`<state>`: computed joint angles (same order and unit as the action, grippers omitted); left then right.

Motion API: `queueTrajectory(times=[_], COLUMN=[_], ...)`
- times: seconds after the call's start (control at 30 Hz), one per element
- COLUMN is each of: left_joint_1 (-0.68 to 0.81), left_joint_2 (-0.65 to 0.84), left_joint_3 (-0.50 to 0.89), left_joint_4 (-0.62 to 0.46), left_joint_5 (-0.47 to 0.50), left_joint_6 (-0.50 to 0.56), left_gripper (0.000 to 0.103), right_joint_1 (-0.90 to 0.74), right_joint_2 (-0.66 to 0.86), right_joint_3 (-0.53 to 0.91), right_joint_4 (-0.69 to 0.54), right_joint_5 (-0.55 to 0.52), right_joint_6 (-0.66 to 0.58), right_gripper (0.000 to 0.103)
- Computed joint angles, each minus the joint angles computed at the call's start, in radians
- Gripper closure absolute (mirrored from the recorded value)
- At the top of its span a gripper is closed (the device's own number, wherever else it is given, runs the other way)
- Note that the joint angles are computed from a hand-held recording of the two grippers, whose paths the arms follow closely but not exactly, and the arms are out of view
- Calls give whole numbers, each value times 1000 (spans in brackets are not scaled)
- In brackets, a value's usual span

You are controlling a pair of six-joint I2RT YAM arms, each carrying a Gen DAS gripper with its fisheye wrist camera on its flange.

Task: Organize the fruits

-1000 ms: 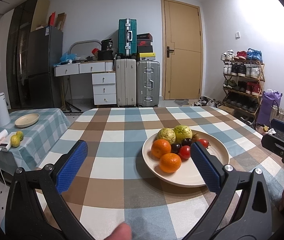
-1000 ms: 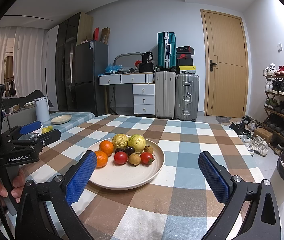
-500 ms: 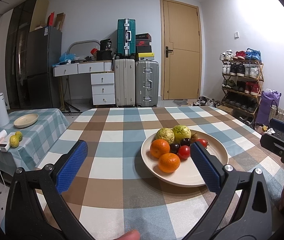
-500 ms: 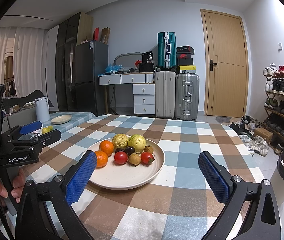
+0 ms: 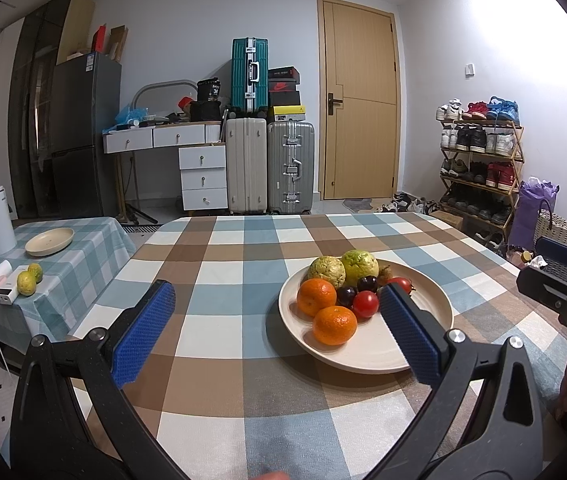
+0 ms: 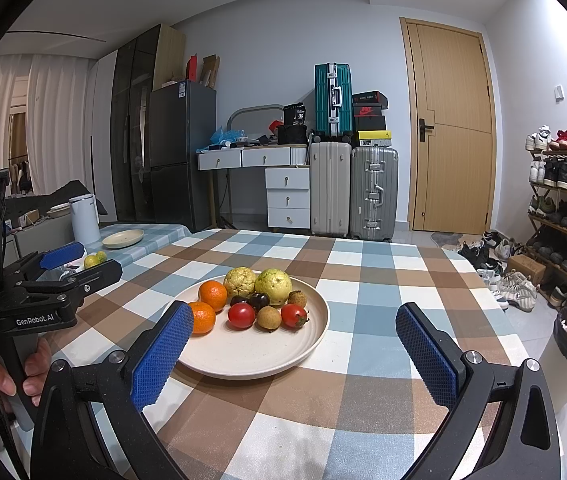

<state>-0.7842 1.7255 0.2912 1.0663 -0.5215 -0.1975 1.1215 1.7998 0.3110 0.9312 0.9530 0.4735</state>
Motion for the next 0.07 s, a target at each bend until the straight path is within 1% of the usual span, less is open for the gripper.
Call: queueTrajectory(times=[0.07], left_joint_1=[-4], left_joint_2=[5], left_joint_3=[2], left_joint_4=[2], left_joint_5=[-4], left_joint_6=[-2], left_gripper=[1], right_joint_1=[0], right_joint_2=[2], right_joint_3=[0], right_joint_4=[3], right_joint_5=[0], right_joint_6=[-1], right_gripper=[0])
